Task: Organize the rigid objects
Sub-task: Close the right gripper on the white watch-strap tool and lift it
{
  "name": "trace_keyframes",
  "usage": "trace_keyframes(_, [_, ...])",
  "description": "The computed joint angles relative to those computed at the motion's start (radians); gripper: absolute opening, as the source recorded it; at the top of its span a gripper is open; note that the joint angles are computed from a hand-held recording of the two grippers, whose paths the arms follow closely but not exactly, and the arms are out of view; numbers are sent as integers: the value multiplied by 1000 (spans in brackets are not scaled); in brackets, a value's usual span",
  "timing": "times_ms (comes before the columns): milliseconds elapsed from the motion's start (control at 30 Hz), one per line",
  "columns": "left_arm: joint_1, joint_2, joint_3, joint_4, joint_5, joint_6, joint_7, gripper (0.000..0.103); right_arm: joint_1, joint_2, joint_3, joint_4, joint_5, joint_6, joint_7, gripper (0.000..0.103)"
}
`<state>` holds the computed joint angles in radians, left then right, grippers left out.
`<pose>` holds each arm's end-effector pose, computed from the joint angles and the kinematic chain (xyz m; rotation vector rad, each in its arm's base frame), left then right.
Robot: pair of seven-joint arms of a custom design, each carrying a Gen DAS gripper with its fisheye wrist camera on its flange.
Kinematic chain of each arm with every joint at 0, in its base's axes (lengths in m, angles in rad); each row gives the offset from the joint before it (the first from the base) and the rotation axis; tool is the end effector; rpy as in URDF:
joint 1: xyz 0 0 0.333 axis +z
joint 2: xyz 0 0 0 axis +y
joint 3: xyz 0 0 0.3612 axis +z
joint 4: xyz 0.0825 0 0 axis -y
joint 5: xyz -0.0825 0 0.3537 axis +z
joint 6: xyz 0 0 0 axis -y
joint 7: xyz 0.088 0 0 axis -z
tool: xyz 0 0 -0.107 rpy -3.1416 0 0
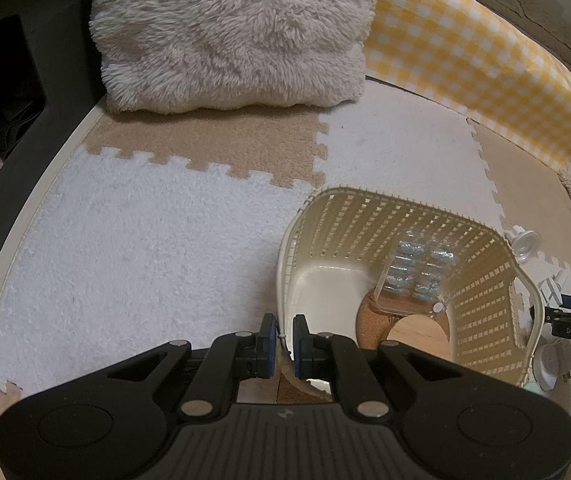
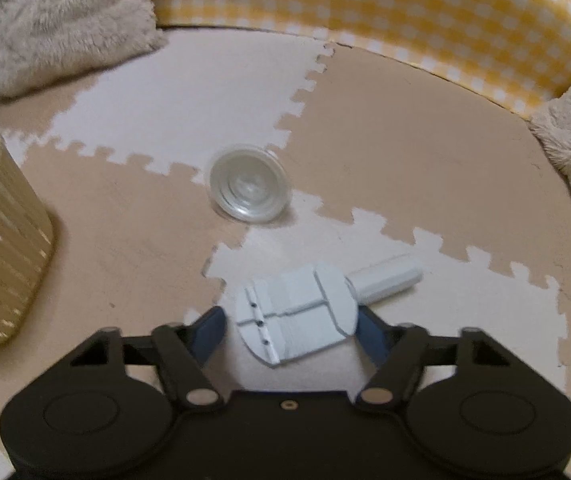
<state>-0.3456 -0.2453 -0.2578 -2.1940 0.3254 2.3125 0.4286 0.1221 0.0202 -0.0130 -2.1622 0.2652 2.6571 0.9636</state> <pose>0.3873 -0.2736 0.5781 -2.2883 1.5895 -0.5318 0.5509 0.0530 0.5012 -2.3436 1.3727 -0.4368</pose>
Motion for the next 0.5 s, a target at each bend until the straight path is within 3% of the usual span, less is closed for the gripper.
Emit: trace_keyframes(500, [-1, 1, -2, 4, 3, -5, 0, 9, 8, -38, 12, -14, 12, 55, 41, 65])
